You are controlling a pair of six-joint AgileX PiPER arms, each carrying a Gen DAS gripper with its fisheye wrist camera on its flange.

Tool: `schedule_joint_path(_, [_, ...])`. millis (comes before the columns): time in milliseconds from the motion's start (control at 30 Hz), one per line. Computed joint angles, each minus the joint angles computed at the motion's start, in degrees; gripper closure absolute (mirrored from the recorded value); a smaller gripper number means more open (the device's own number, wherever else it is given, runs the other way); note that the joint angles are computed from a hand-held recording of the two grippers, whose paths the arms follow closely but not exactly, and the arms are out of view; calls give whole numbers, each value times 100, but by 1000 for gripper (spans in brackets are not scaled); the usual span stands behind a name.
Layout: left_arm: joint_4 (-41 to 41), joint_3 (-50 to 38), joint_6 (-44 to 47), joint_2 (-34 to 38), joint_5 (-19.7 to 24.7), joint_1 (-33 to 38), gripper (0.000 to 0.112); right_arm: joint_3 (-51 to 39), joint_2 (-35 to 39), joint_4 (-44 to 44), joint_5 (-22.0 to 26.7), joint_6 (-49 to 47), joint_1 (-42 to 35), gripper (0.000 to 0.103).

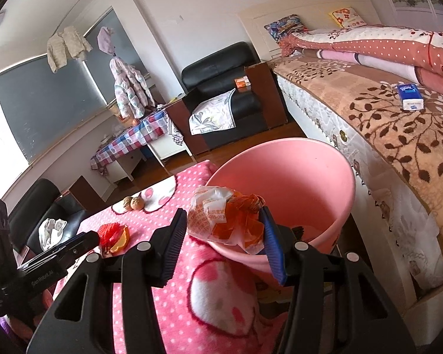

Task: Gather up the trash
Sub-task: 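Move the left tool back to the table while right holds the bag over the bucket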

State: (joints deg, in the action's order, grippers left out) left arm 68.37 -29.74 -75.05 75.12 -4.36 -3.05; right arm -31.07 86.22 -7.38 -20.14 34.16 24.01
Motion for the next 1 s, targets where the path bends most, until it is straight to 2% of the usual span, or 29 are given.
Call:
schedule_joint_path(300, [1409,520,-957,-515,-550,1120,67,-45,-103,1625,114,-1405,673,52])
schedule_joint_path(467, [1757,697,-1090,-683,-848,1723,67,-107,-125,2409,170,-2108,1001,52])
schedule_joint_path(633, [2088,861,-1087,-861,-1246,2502,67,-144,-130,3141,160,-2811,1324,52])
schedule_joint_path(833, [2331,1062,-776,-1003,-1734,3553,67,-268,25,3403,163,-3088,1605,52])
schedule_joint_path(1000, [2434,1123,-362,-781,-2132,4497,67,-396,221,3768,66,-3478,1898,52])
